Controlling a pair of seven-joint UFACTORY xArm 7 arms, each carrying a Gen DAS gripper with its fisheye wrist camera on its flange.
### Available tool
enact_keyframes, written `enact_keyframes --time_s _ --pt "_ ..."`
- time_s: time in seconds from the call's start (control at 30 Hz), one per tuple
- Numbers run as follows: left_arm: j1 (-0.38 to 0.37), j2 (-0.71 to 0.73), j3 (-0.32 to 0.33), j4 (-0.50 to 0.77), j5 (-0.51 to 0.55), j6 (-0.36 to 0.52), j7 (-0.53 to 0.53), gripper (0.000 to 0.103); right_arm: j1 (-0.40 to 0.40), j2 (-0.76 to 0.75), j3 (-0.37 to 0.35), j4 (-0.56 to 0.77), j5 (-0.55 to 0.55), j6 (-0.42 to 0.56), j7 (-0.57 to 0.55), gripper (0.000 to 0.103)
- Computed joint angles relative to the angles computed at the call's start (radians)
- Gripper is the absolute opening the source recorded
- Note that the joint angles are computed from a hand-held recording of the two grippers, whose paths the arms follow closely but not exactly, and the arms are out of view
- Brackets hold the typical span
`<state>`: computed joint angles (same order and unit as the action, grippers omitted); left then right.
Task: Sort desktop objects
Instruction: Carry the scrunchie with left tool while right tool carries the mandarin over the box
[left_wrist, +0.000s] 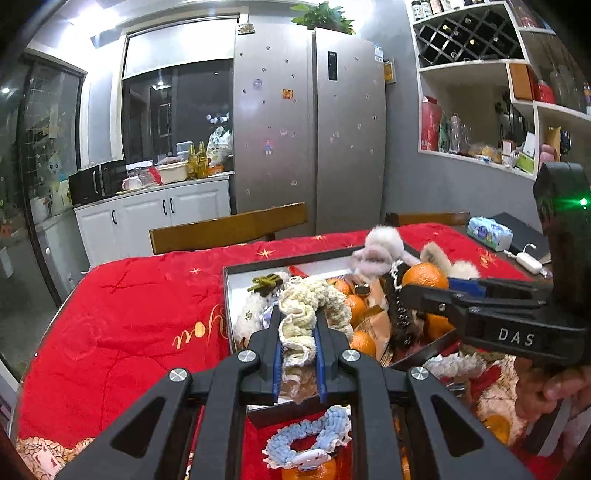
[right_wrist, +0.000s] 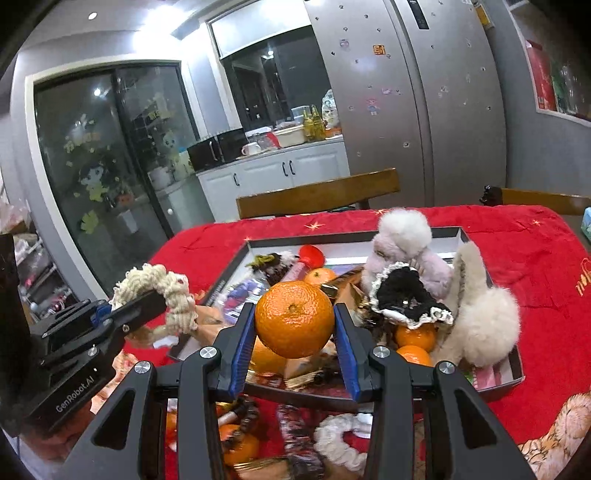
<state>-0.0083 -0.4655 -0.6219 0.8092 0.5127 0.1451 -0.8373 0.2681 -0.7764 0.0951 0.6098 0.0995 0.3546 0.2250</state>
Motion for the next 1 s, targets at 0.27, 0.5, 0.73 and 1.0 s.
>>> enact_keyframes --time_s 0.27,0.5,0.73,1.0 --pt "0.020 0.050 -0.019 0.001 0.032 -0.005 -0.027 0.015 -0.021 0.004 -0.010 -0.030 -0.025 0.037 -0.026 0.039" --pt "0.012 0.079 -0.002 -0.006 0.056 -0.036 -0.040 0.015 -0.022 0.014 -0.012 -0.037 -0.017 0.047 -0.037 0.039" --pt "-0.039 0.127 0.046 0.012 0.036 -0.015 -0.027 0.015 -0.032 0.014 0.000 -0.040 -0.032 0.044 -0.038 0.039" --pt "-0.110 0.162 0.118 0.024 0.037 0.017 -0.048 0.015 -0.020 0.011 -0.008 -0.052 -0.023 0.033 -0.049 0.039"
